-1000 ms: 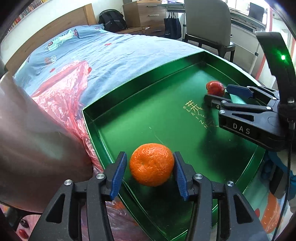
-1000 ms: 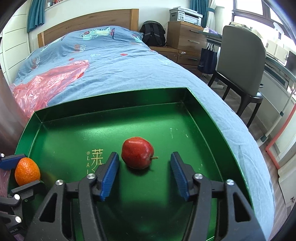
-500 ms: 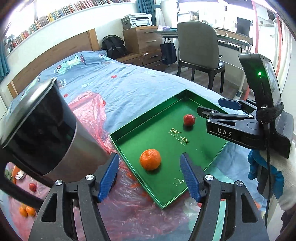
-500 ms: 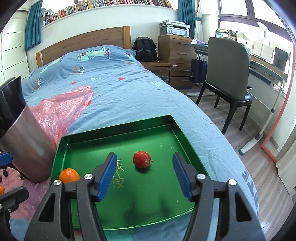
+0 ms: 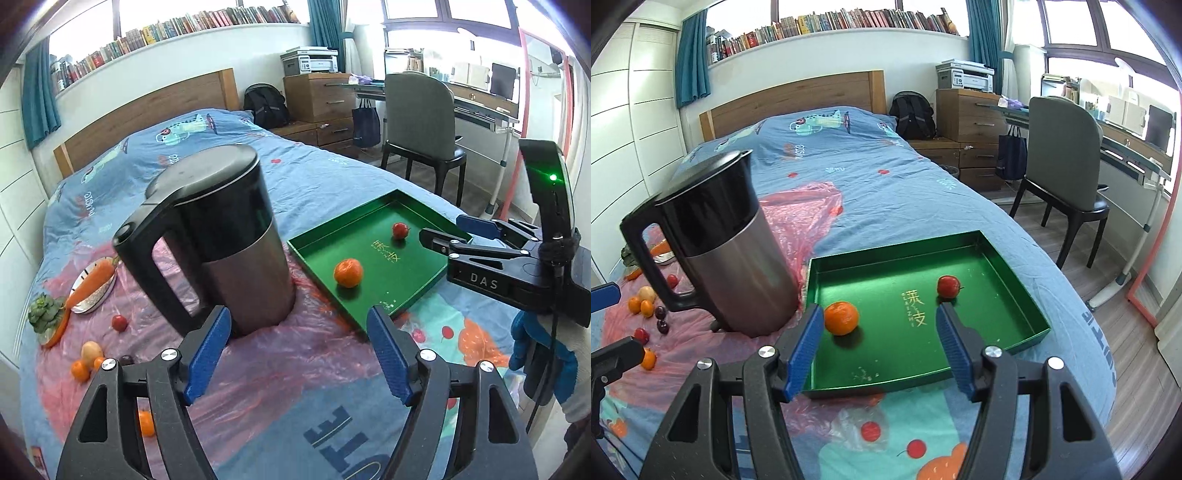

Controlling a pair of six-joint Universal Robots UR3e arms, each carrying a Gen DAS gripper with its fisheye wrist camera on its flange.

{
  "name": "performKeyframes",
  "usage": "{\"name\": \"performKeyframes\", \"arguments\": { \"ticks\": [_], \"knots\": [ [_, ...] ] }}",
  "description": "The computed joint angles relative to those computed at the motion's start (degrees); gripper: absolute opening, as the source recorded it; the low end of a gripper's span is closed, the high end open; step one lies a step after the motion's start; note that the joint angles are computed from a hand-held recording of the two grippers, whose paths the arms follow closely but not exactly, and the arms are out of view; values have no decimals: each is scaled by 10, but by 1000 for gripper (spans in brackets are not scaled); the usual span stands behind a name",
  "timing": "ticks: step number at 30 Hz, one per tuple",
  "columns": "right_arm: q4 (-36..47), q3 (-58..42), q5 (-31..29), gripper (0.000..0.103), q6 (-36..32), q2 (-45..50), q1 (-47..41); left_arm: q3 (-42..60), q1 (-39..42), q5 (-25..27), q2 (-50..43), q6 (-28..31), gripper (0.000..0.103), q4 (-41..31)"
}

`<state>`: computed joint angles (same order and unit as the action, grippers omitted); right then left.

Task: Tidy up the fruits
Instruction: 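Withdraw both tools from the tray back toward the remaining fruits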

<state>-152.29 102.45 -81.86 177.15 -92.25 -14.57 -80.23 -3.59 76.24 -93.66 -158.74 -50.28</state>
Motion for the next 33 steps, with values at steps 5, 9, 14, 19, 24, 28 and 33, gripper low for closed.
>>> {"name": "performKeyframes", "arguments": {
  "ticks": [5,9,14,19,24,28,33],
  "knots": [
    [11,36,-14,103,14,-48,41,-102,65,-23,86,27,71,6],
    [19,54,-30,103,32,-67,78,-170,115,-37,141,47,71,6],
    [14,72,-48,103,60,-72,130,-234,197,-67,196,86,71,-3],
    [0,69,-72,103,93,-55,191,-280,290,-103,238,128,71,-23],
    [-5,45,-90,103,115,-18,246,-311,362,-126,258,164,71,-33],
    [-6,19,-93,103,120,17,287,-329,415,-140,260,188,71,-42],
    [-13,-27,-85,103,125,80,337,-338,465,-149,245,217,71,-39]
  ]
}}
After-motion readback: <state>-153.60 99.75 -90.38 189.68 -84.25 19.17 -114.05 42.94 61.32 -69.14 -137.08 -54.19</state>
